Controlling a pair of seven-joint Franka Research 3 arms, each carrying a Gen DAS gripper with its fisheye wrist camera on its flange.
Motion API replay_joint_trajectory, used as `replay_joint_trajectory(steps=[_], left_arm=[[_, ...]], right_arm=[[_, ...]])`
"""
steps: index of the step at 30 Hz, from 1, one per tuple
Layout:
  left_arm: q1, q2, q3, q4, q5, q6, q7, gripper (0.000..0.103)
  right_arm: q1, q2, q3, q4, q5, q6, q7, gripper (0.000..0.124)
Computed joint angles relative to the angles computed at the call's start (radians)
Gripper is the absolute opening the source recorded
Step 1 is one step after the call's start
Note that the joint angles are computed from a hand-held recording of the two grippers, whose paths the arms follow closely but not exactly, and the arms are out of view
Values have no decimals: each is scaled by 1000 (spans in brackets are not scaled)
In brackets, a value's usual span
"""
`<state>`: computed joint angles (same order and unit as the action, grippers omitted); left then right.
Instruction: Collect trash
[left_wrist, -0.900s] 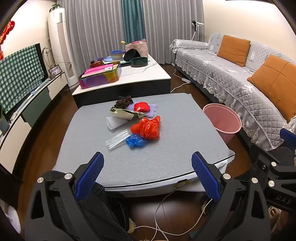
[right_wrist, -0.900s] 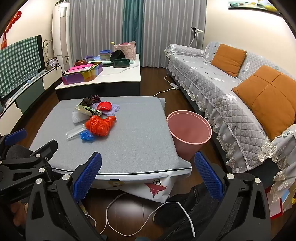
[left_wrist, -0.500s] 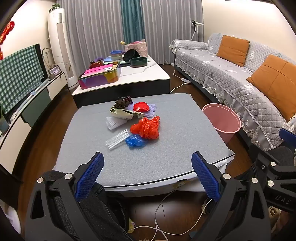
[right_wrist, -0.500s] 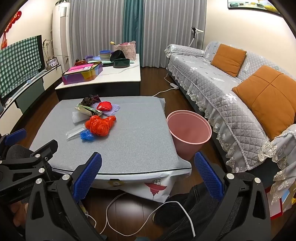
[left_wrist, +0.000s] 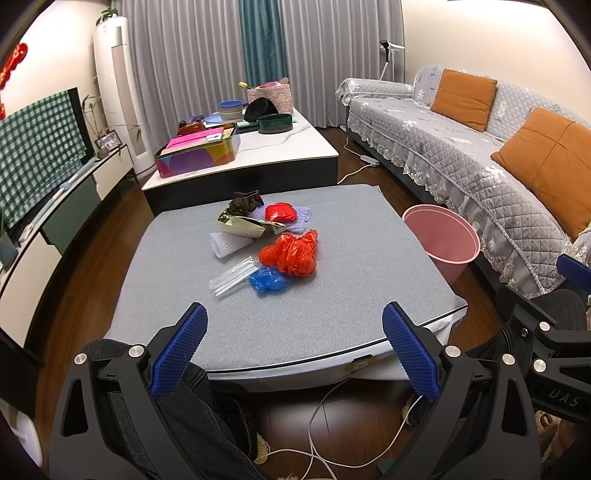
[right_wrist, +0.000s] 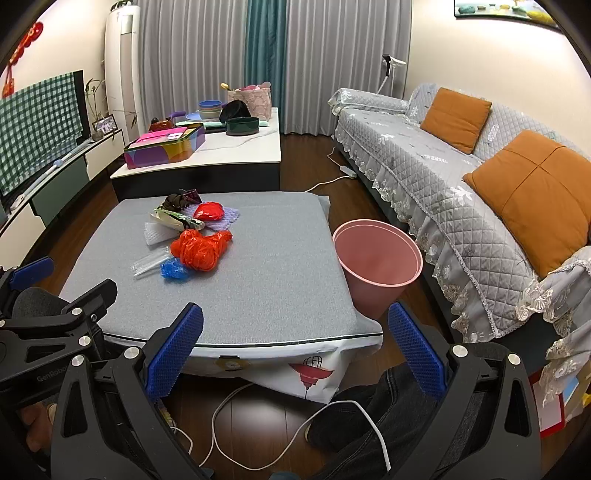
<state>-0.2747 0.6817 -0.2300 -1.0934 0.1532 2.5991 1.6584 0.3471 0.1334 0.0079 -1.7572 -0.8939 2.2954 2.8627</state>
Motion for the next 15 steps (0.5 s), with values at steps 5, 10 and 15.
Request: replay_joint_trajectory(steps=[5,10,15], left_arm=[[0,0,1,0,0,0,0,93],[-2,-8,1,-14,1,4,-3,93],[0,-18,-1,-37,4,16,-7,93]], right_arm=[[1,3,-1,1,1,0,5,98],[2,0,-1,-7,-1,3,11,98],[0,0,-1,-10,-2,5,13,98]])
